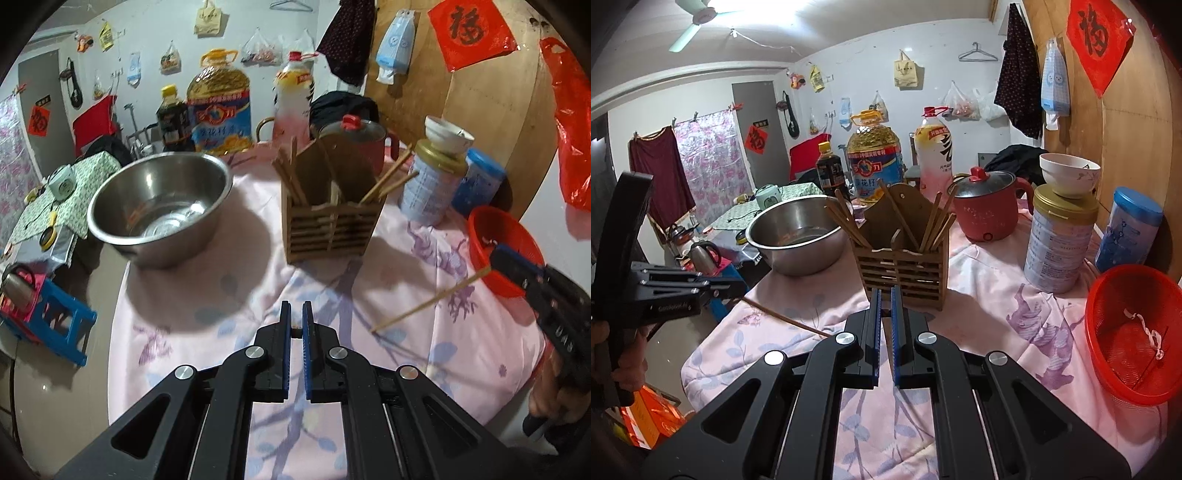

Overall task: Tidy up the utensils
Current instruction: 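Carry both held chopsticks up over the wooden holder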

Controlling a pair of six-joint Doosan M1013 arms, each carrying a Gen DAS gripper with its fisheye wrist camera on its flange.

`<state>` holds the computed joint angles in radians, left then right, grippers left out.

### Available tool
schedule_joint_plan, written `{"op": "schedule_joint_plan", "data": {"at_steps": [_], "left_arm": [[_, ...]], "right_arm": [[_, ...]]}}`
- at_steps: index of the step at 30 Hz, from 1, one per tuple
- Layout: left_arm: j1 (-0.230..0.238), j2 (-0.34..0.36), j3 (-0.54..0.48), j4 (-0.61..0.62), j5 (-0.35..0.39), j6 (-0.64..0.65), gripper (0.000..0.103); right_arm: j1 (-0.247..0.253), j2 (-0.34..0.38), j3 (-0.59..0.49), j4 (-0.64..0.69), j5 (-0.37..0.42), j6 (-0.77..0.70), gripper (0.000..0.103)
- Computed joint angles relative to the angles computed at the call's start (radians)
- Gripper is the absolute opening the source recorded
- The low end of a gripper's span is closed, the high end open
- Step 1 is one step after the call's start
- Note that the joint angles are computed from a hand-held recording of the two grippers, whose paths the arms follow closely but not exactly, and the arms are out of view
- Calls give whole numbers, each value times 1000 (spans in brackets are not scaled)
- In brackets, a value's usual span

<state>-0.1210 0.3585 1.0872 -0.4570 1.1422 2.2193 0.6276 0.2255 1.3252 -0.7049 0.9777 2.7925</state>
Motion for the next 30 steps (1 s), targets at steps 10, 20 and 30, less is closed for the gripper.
{"op": "schedule_joint_plan", "data": {"at_steps": [10,20,30], "left_arm": [[0,65,-89,-119,55,109,7],[10,145,-191,-210,177,166,10],[-16,131,-163,-185,130,126,12]], "right_arm": [[2,35,-42,-8,67,58,7],[7,93,-116,-19,169,95,7],[-24,67,-55,2,33,76,8]]}}
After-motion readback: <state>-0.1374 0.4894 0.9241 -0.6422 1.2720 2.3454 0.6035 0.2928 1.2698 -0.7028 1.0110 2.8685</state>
